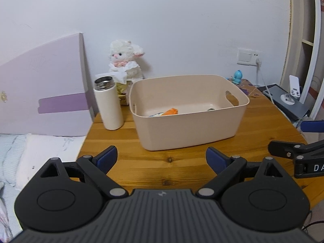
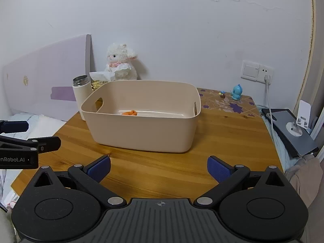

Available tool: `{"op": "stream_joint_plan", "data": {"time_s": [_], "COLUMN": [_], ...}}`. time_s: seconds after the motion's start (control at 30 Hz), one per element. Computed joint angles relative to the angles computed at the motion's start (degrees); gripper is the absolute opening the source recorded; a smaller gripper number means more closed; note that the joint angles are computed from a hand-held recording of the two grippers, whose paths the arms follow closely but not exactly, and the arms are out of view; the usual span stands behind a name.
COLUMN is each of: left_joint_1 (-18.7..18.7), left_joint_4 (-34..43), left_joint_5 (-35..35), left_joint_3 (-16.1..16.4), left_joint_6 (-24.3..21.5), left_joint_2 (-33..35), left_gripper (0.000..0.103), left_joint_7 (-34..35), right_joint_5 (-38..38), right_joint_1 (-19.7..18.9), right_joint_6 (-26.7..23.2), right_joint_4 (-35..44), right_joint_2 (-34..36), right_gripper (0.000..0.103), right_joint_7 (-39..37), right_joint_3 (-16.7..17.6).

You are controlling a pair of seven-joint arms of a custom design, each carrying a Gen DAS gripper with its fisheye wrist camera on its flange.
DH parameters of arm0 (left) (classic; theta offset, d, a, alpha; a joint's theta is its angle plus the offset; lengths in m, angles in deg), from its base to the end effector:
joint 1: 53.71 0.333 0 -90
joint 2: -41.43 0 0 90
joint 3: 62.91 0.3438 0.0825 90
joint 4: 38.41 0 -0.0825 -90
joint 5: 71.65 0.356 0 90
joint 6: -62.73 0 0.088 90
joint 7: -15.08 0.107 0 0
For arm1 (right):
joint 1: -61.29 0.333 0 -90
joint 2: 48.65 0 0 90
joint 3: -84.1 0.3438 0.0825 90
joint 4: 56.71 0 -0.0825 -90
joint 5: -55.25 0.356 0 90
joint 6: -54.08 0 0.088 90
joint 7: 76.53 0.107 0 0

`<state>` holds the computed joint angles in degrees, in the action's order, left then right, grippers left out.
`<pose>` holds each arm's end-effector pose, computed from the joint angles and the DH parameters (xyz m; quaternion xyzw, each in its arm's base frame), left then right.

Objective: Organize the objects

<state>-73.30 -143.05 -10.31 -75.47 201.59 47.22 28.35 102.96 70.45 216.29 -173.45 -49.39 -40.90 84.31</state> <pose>0.5195 -0.3153 0.5709 -0.6626 0.5881 -0.2796 0.3701 0.5636 0.0547 0.5704 -0.7498 0.4888 -0.2303 0.3819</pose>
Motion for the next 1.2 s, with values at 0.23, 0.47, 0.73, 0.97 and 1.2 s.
{"op": "stream_joint_plan", "data": {"time_s": [0.23, 0.47, 0.73, 0.97, 1.2], "left_joint_1": [0.2, 0.3, 0.3, 0.1, 0.1], "left_joint_4": [-2.6, -4.1, -5.2, -5.5, -5.7], "left_joint_5": [-1.9, -1.4, -1.7, -1.0, -1.9], "left_joint_3": [-0.8, -2.0, -3.1, -3.7, -3.7], "left_joint_6": [-0.9, -1.7, -1.6, -2.1, -1.4], "left_joint_2": [-2.8, -4.6, -6.1, -6.7, -6.6], "left_gripper": [0.095, 0.095, 0.095, 0.095, 0.095], "left_joint_7": [-0.5, -0.9, -0.4, -0.8, -0.1], "right_joint_5": [2.1, 2.8, 4.1, 4.0, 2.6], "right_joint_1": [0.6, 1.5, 2.5, 2.9, 3.2], "right_joint_6": [0.7, 1.3, 1.3, 1.3, 1.5], "right_joint_4": [-1.8, -3.6, -5.2, -6.0, -7.0], "right_joint_2": [-2.3, -4.2, -6.4, -7.2, -7.8], "right_gripper": [0.103, 0.103, 0.103, 0.103, 0.103], "right_joint_7": [-2.5, -3.2, -5.3, -5.4, -3.9], "right_joint_3": [-0.4, -1.0, -1.8, -2.2, -2.2]}}
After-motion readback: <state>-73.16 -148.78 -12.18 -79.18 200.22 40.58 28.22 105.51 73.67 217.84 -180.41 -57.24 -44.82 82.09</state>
